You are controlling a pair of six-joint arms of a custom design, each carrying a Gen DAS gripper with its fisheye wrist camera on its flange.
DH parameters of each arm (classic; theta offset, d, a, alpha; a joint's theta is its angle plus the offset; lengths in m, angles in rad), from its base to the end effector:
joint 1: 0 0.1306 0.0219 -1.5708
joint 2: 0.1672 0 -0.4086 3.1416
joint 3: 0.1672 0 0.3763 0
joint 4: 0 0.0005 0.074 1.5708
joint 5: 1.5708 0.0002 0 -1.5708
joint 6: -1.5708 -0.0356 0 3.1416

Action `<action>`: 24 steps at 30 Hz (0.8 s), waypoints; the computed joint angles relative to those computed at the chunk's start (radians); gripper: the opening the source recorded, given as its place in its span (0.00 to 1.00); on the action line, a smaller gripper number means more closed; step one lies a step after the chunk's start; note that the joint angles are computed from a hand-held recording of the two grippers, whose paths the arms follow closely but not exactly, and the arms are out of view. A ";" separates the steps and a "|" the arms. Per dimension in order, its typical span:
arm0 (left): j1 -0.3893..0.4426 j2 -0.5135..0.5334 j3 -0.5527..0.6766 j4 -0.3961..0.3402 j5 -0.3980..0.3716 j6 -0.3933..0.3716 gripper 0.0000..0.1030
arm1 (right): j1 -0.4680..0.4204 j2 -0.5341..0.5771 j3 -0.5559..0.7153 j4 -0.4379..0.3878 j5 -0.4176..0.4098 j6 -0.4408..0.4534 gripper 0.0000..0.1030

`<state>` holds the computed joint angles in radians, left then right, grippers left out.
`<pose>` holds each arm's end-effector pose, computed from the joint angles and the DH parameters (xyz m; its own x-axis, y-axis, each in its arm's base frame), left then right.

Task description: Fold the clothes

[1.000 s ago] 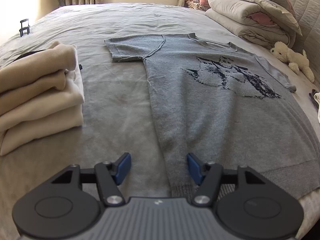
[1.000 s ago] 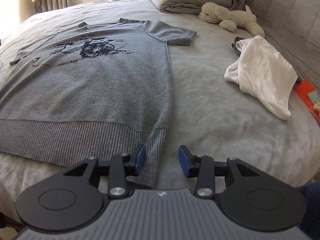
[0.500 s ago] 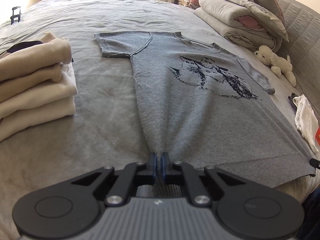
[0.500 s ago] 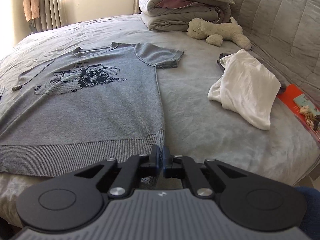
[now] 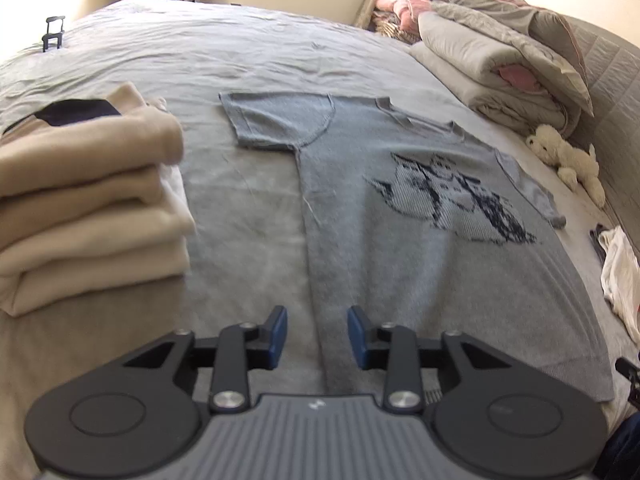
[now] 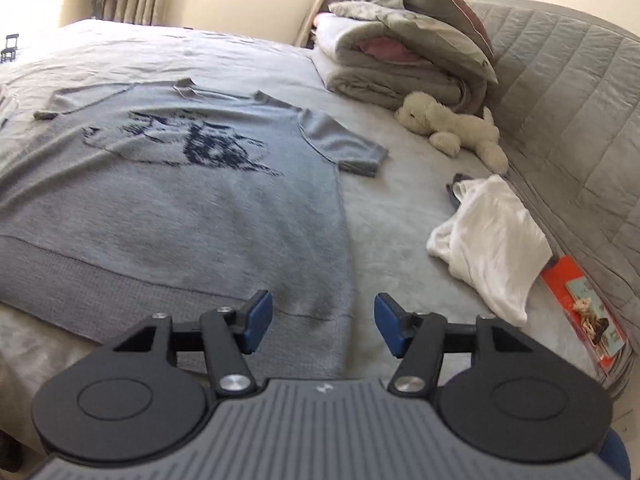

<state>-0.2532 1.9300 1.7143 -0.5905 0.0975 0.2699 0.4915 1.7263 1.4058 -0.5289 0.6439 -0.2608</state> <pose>0.6480 -0.1718 0.3242 -0.7572 -0.0782 -0.6484 0.1169 0.9606 -0.2523 0.5183 0.2526 0.3225 -0.6468 -0.1123 -0.7543 0.1438 0.9534 -0.2652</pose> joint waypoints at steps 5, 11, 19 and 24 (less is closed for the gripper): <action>0.010 0.038 0.059 -0.003 -0.023 0.016 0.50 | 0.077 0.058 0.066 0.114 -0.130 0.070 0.59; 0.015 0.080 0.127 -0.027 -0.023 0.018 0.50 | 0.159 0.212 0.238 0.172 -0.333 0.209 0.15; 0.033 0.139 0.228 -0.106 0.019 0.069 0.50 | 0.189 0.365 0.435 0.014 -0.427 0.117 0.09; 0.028 0.148 0.252 -0.109 0.053 0.070 0.50 | 0.189 0.345 0.433 -0.003 -0.453 0.096 0.11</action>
